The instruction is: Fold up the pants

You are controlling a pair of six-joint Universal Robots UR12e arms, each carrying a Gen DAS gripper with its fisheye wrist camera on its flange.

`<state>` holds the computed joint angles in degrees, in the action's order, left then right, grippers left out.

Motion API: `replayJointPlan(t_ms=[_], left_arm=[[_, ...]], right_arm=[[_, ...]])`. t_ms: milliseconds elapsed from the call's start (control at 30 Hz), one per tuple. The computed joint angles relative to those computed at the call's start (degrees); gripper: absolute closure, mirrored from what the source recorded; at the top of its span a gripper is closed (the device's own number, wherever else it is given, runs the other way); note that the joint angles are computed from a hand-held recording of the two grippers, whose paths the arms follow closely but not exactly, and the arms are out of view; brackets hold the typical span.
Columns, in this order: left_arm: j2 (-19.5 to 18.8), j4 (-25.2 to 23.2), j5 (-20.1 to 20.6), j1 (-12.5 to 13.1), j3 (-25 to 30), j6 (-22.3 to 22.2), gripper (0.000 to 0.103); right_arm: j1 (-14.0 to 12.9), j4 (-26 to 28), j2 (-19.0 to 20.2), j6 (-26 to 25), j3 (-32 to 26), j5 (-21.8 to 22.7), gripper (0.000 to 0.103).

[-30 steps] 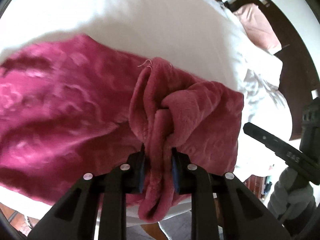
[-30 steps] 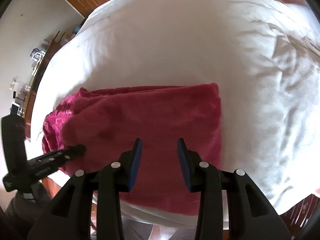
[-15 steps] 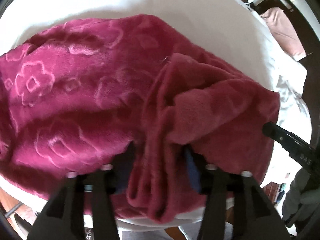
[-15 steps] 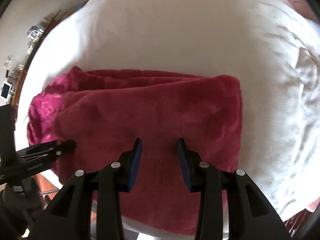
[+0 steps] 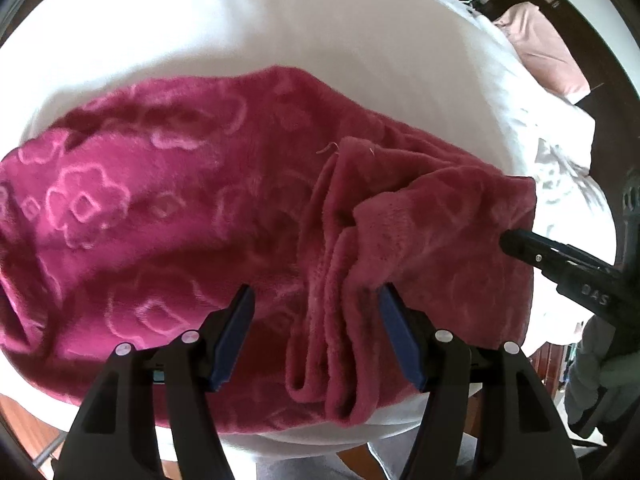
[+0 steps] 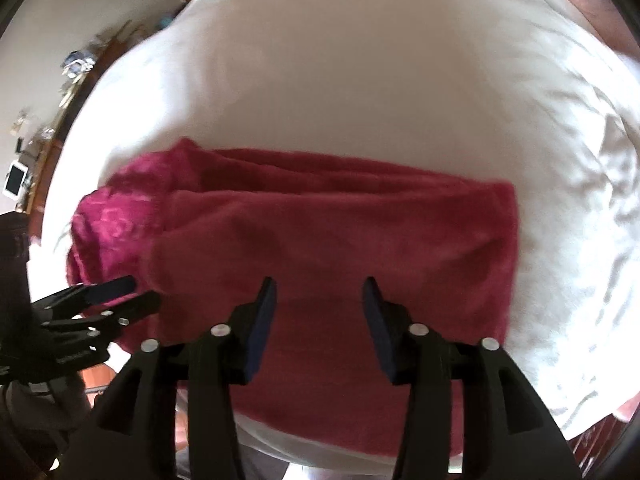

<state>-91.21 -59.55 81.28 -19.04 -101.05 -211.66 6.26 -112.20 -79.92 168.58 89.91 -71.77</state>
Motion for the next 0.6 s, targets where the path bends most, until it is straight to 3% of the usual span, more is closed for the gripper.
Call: replayJointPlan(t_ms=[267, 600], left_arm=[[5.30, -0.25, 3.09, 3.58, -4.49, -3.60, 0.038], [15.73, -2.45, 11.77, 10.99, -12.12, -13.04, 0.038]], right_arm=[[3.89, 1.20, 1.75, -3.40, -1.86, 2.56, 0.056], [6.57, 1.10, 5.01, -1.17, -3.08, -2.40, 0.056]])
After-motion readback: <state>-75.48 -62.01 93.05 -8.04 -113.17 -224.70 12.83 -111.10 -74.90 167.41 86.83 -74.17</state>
